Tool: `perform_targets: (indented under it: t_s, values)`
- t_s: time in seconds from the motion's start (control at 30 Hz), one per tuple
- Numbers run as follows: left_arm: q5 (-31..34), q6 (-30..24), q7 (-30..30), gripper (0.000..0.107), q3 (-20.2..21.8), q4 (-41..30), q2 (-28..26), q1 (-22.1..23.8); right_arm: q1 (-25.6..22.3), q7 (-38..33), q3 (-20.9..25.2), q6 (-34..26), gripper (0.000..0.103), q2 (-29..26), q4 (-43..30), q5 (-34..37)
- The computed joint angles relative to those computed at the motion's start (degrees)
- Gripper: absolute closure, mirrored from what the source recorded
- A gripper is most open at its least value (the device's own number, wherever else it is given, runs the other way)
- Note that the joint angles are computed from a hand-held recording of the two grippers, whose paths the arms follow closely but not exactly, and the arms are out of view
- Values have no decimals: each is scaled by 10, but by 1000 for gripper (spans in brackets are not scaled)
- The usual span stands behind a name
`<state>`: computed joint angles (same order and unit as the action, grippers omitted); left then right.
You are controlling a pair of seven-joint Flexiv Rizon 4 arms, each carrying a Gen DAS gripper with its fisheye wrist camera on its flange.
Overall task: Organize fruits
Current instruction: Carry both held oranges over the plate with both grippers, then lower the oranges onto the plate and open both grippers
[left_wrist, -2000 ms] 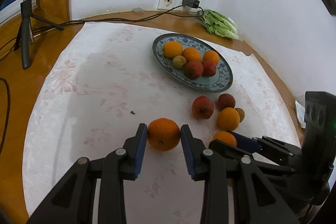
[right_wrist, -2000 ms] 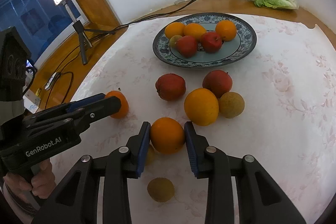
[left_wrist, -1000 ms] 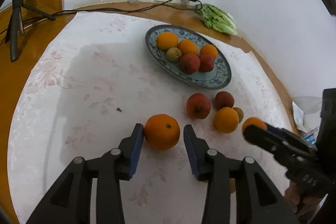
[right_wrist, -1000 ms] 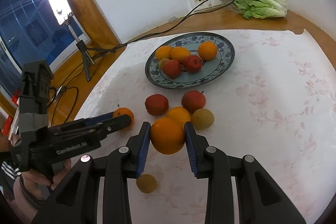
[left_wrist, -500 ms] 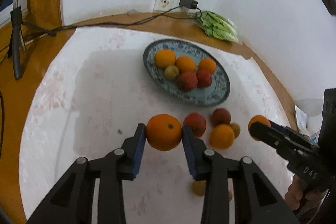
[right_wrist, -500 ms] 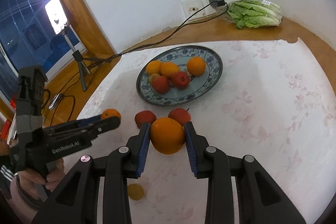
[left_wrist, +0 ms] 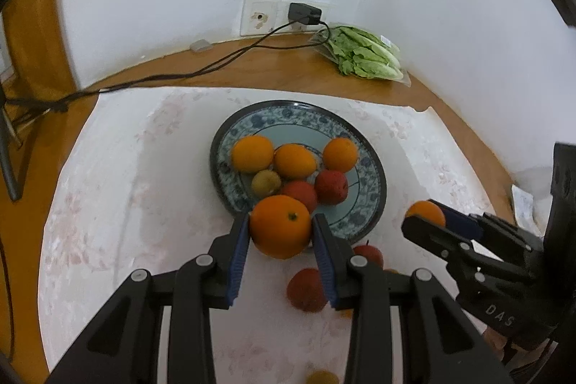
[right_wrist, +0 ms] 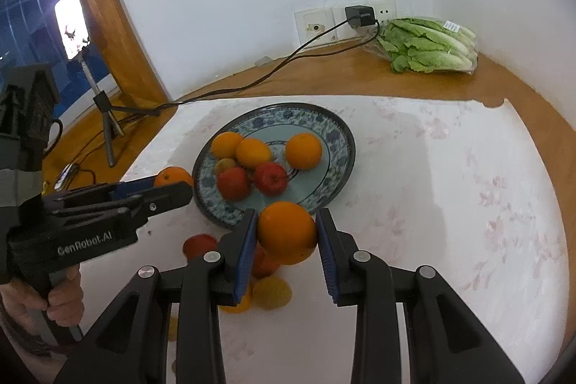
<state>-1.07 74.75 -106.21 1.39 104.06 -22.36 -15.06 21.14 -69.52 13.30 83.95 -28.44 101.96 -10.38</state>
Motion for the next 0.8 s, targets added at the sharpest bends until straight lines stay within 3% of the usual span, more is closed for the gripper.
perform_targets:
  t_s: [0.8]
  values:
    - [-26, 13, 23, 70, -3, -41, -63, 5, 32, 5, -42, -15, 69, -73, -82, -47]
